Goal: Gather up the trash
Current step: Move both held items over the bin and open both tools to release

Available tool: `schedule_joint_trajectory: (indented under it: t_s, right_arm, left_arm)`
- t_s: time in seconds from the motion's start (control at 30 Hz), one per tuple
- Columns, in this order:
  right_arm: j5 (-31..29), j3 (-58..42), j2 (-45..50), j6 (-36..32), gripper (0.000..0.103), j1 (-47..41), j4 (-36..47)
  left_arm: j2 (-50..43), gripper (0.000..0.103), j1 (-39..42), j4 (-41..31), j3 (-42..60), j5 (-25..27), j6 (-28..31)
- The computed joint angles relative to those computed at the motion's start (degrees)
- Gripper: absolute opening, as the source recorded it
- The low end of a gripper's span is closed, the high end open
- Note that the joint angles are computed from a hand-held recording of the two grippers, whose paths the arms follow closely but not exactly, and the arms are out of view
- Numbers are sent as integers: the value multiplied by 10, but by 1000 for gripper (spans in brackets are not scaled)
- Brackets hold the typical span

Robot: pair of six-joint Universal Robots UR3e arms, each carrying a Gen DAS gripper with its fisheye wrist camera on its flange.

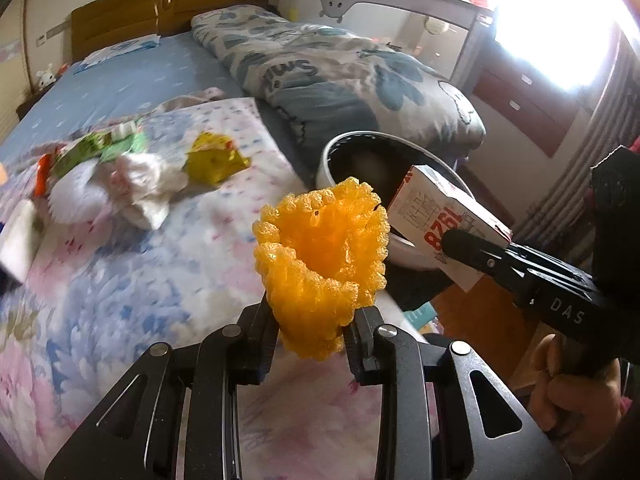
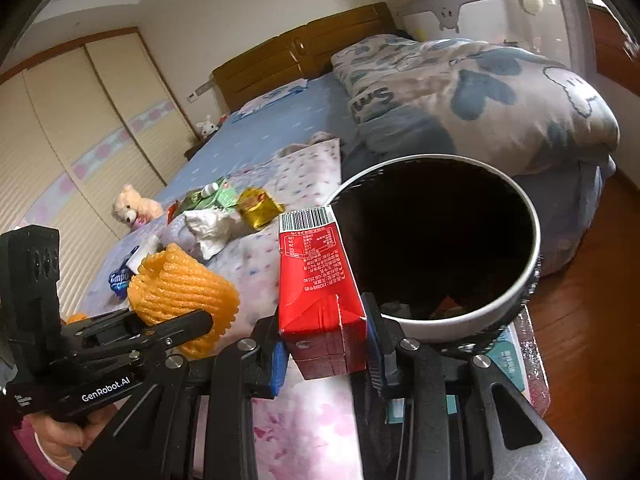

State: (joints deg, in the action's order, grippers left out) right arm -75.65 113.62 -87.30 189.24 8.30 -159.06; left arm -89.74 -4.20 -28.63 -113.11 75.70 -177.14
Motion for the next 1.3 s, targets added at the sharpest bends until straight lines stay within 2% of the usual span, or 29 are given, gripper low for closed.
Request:
schedule_joint_trajectory:
  t_s: [0.47, 1.3]
  right_arm:
    - [8, 24, -36, -13, 33, -57, 9]
    - [-1, -51, 11, -41, 33, -89, 52]
  left_arm:
    - [-81, 27, -58, -13, 106, 30, -15]
    - [-201, 27, -106, -70, 287, 49, -22]
